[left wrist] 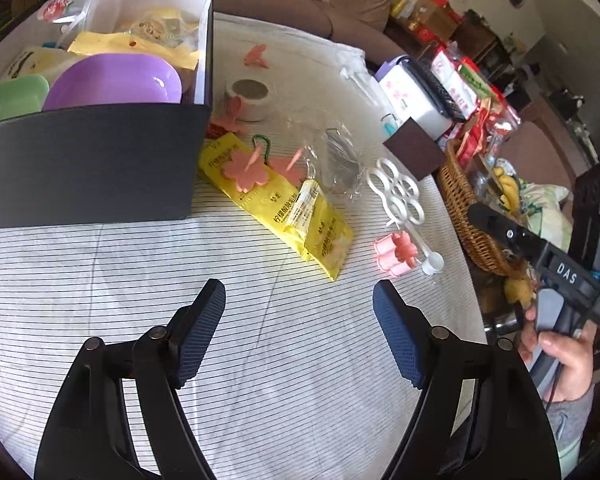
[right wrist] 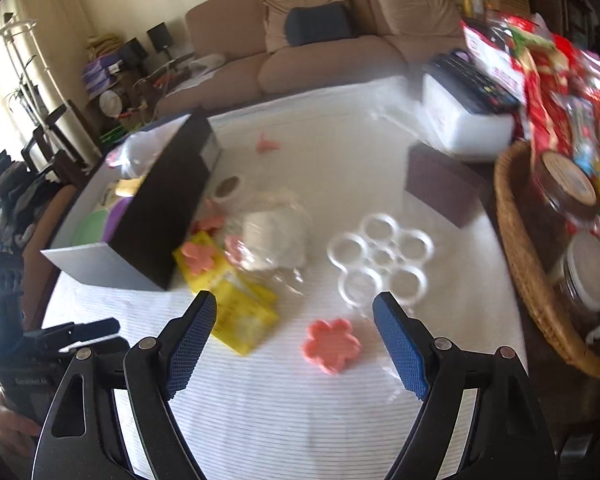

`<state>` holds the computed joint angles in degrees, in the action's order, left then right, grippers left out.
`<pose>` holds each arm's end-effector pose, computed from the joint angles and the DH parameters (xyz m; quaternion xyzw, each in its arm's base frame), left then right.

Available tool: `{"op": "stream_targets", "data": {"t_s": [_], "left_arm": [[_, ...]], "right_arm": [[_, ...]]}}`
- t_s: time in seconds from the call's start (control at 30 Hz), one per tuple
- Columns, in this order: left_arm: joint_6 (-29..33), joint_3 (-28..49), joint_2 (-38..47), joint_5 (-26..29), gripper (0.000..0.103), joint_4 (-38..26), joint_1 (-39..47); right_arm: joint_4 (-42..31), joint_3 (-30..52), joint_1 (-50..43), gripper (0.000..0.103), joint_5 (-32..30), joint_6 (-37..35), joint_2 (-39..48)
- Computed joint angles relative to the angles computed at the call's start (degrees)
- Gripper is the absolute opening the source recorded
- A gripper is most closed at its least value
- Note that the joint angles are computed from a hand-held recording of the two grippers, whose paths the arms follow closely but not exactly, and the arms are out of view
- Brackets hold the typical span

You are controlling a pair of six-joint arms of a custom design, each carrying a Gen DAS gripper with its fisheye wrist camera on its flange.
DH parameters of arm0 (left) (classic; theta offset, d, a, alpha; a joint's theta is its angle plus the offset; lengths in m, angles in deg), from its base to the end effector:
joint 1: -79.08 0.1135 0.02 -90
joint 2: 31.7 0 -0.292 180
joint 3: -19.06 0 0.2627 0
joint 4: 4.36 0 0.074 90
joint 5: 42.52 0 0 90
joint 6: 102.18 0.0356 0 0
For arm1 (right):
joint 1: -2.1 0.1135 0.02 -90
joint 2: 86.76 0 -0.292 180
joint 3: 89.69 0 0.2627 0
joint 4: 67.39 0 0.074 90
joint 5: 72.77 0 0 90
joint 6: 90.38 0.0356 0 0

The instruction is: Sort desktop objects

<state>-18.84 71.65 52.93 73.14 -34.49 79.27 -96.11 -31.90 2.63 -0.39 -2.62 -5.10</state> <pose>0.2649 -0.0145 0.1710 -0.0032 0.9479 -0.2284 0.2219 0.2833 0.0134 0.2104 -0.0717 0.9345 0.1403 0.3190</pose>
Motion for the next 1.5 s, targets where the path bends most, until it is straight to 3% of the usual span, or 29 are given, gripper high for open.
{"op": "stream_targets", "data": {"t_s": [0.2, 0.47, 0.63, 0.73, 0.77, 0.8, 1.0, 1.27, 1.5], "left_arm": [[-2.8, -2.3, 0.5, -5.3, 0.074, 9.0, -3.7], [-2.6, 1.1, 7.5, -8.4, 0.074, 14.7, -6.1], [-4.2, 4.1, 13.4, -9.8, 0.075, 16.6, -7.5], [-2.7, 4.7, 14.8, -13.5, 0.089, 16.1, -9.7], [-1.9, 4.9, 15.0, -14.8, 0.099, 15.9, -10.7], [-1.5, 4.9, 15.0, -16.1, 0.103, 15.8, -11.5], [-1.7, 4.9, 14.2, -19.7, 0.103, 15.5, -14.9], [-2.5, 6.1, 14.6, -18.2, 0.103, 14.0, -13.9], [-3.1, 6.5, 15.2, -14.4, 0.103, 16.0, -12.1]], "right_arm": [[9.5, -6.8, -2.0, 0.083, -1.5, -3.6, 2.6], [12.2, -5.6, 2.4, 0.083, 5.1, -10.4, 10.4], [12.6, -5.4, 2.0, 0.083, 4.6, -11.5, 12.1], [13.3, -5.6, 1.9, 0.085, 4.6, -11.6, 12.1], [13.7, -5.7, 1.9, 0.089, 4.8, -11.3, 12.0], [14.1, -5.8, 2.1, 0.103, 5.3, -11.0, 11.9], [14.1, -5.5, 2.4, 0.103, 6.8, -10.6, 12.3], [14.6, -5.5, 1.8, 0.103, 7.9, -9.9, 12.1], [13.7, -6.0, -1.0, 0.101, 2.5, -9.1, 9.7]]}}
